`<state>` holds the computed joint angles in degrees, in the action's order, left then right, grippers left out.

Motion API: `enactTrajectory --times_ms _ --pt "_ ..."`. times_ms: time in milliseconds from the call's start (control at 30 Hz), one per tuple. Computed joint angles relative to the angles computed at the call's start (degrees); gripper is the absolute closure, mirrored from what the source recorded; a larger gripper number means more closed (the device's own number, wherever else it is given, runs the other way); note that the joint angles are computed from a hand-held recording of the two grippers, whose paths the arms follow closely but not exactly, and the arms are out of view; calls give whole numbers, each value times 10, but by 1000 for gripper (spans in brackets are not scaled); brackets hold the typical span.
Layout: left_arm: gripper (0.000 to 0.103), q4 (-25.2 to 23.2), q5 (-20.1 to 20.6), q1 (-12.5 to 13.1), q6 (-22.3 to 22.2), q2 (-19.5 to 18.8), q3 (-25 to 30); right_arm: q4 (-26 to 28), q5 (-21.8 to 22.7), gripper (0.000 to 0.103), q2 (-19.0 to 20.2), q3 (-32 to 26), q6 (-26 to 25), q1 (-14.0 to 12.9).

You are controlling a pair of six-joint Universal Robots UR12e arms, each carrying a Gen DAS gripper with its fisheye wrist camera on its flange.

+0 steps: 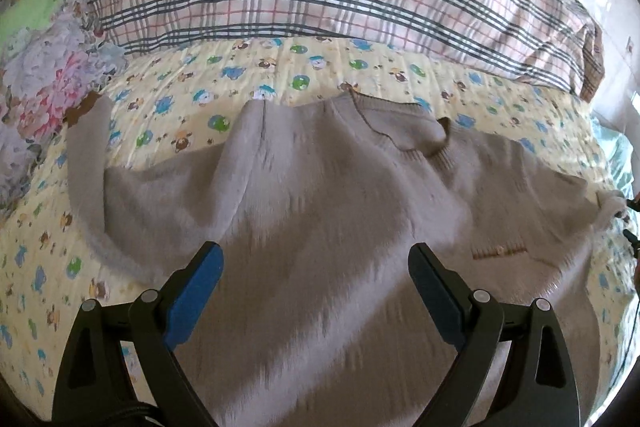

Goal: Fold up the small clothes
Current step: 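Grasp the brown cuff of one sweater sleeve with the right gripper, then carry the cuff across the sweater body and open the right gripper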

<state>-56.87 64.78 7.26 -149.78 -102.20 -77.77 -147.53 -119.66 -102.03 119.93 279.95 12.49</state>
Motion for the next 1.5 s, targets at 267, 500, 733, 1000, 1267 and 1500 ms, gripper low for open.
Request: enactTrajectory --times_ms 267,500,733,1000,1267,1500 --pt "9 9 32 -16 -12 -24 20 -1 2 94 -2 6 -2 -24" --pt "9 -4 26 -10 8 -20 16 133 -179 94 -26 -39 59 63" --pt "9 -36 -12 11 34 -4 1 236 -286 95 -55 -92 69 110" --pt "9 -65 -49 29 56 12 -11 -63 -142 95 56 -173 -274 109" --pt "9 -101 -92 50 62 13 -4 -192 109 95 227 -321 -436 108" --pt "9 -115 -92 61 56 5 2 -183 242 95 340 -435 -475 121"
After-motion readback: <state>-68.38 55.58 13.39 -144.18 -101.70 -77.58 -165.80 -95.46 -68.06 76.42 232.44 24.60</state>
